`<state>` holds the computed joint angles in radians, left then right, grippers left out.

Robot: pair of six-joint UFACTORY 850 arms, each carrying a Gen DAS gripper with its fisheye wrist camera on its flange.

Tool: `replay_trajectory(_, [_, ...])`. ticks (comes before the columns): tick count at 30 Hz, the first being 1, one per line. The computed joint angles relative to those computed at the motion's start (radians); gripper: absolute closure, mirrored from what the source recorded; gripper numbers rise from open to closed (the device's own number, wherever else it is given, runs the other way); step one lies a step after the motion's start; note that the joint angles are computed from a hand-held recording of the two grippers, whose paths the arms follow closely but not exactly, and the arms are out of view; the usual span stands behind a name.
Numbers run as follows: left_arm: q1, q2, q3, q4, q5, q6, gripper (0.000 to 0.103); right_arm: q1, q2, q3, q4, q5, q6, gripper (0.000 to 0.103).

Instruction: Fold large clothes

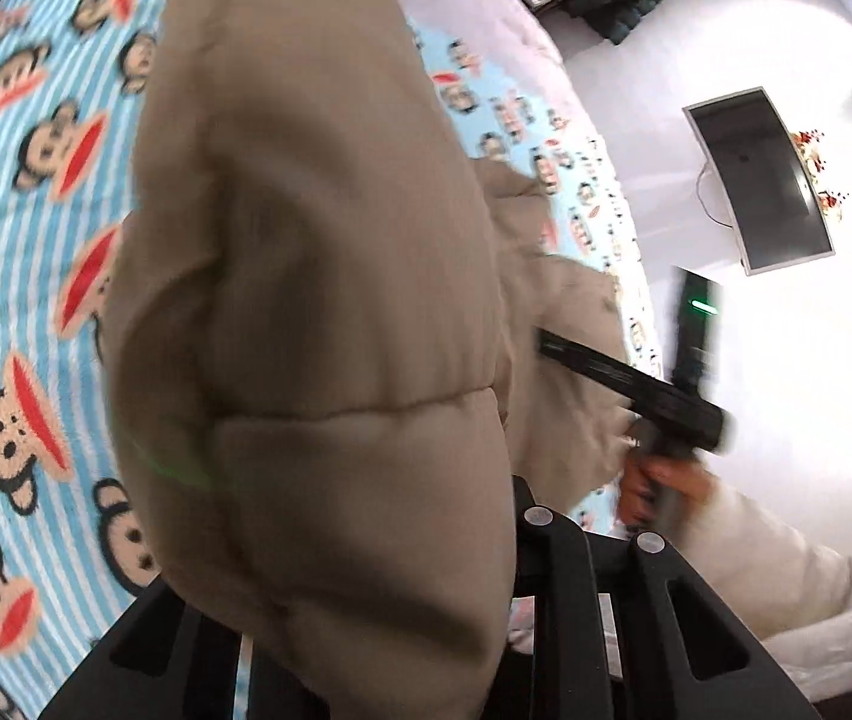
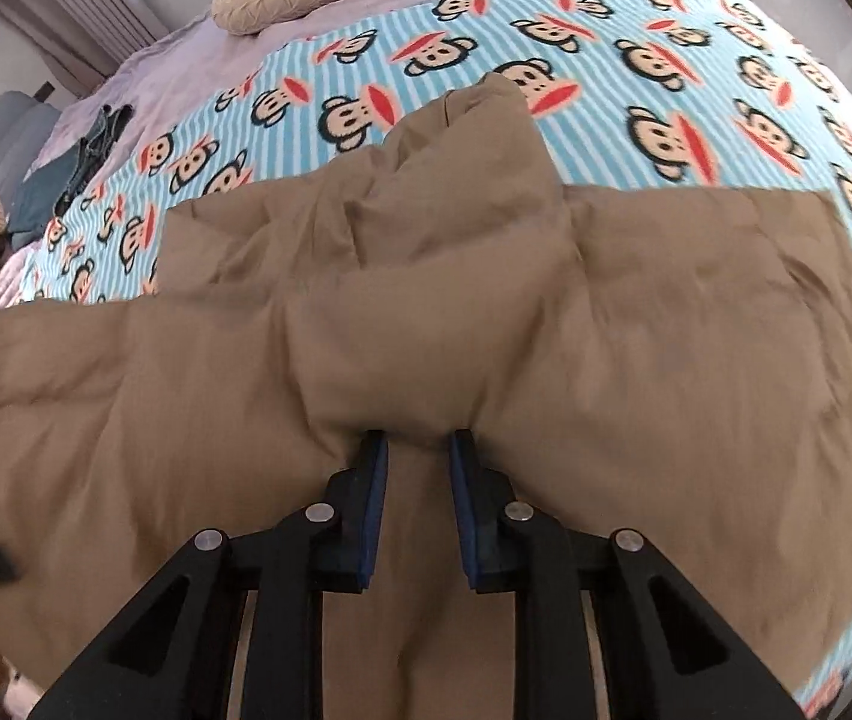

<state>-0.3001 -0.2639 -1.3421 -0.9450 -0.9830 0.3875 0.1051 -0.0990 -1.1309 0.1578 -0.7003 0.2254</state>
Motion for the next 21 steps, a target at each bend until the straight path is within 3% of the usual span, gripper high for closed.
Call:
replay_trajectory(6, [-0.138,-0.035,-0.189,0.083,0.027,-0.180,0.075,-0.065,-0.108,-0.052,0.208,0.017,-0.195,0.082])
replay_trajectory(11, [-0.246,-0.128,-0.363,0.198,0.061,-0.333,0.075,-0.124,-0.174,-0.071,0.405,-0.030,-0.342,0.086])
replay_trajectory(13, [-0.253,-0.139,-0.371,0.190,0.049,-0.334,0.075,-0.145,-0.168,-0.074,0.446,-0.072,-0.376,0.086])
replay_trajectory(16, [-0.278,-0.186,-0.438,0.200,0.020,-0.362,0.075,-0.206,-0.086,-0.016,0.525,-0.126,-0.420,0.086])
replay_trajectory(21, [-0.301,-0.227,-0.496,0.225,-0.007,-0.392,0.075,-0.342,0.125,0.206,0.743,-0.275,-0.570,0.086])
